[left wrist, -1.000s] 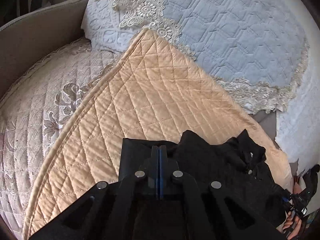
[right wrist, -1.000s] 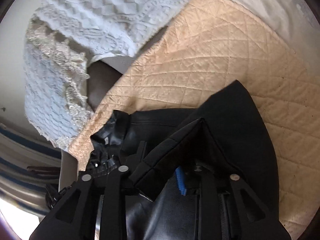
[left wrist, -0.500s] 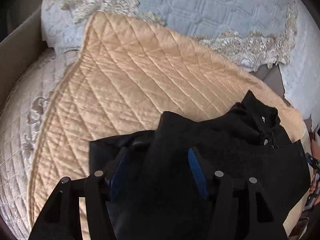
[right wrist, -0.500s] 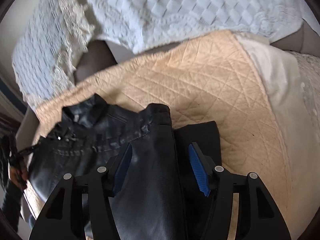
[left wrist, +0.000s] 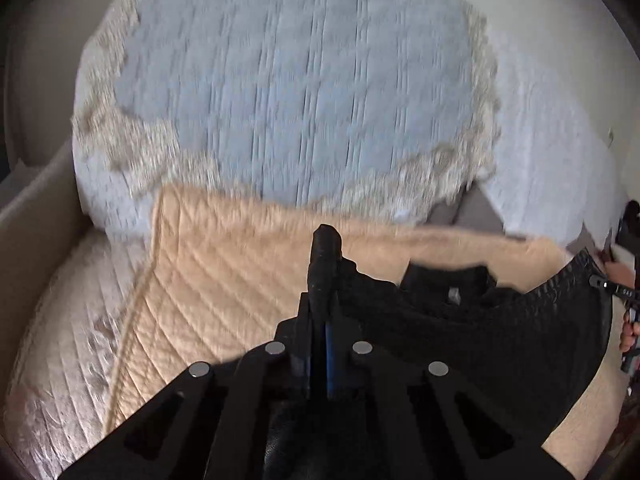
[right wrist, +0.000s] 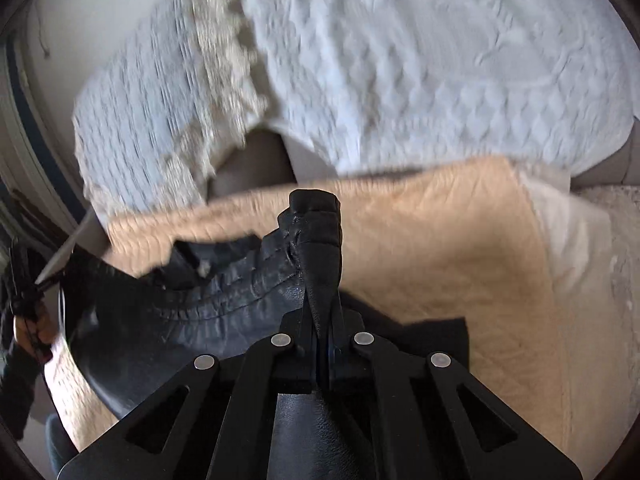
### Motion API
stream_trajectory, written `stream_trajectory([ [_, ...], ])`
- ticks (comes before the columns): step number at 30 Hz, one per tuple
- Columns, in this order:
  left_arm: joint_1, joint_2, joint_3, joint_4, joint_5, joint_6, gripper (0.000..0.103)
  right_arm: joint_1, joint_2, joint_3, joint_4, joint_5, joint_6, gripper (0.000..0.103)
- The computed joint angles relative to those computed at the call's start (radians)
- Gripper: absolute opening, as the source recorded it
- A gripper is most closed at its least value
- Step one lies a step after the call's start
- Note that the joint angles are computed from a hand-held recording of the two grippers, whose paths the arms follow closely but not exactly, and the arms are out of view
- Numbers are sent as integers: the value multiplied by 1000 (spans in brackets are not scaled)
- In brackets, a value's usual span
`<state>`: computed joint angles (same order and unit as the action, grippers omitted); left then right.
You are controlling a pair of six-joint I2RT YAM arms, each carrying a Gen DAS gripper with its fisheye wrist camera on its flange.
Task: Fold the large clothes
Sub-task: 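Grasp the jacket hem with both grippers and lift it toward the collar, then lay the folded hem onto the jacket and open both grippers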
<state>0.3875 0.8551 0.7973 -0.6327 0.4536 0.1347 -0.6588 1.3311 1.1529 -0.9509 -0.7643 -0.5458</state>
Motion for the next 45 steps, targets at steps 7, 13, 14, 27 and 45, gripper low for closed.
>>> stream_trajectory([
  [7, -131, 227, -11, 273, -192, -161, 5, 120, 164, -51, 299, 159, 264, 3],
  [13, -237, 495, -107, 444, -405, -172, 6, 202, 275, -181, 501, 328, 294, 7],
  [14, -235, 487, -121, 462, -403, -175, 6, 197, 271, -193, 517, 320, 293, 7],
  [27, -180, 280, -106, 286, -378, -189, 24, 133, 25, -239, 374, 284, 250, 25],
  [45, 75, -325, -314, -187, -77, 47, 39, -249, -238, -388, -41, 77, -89, 21],
])
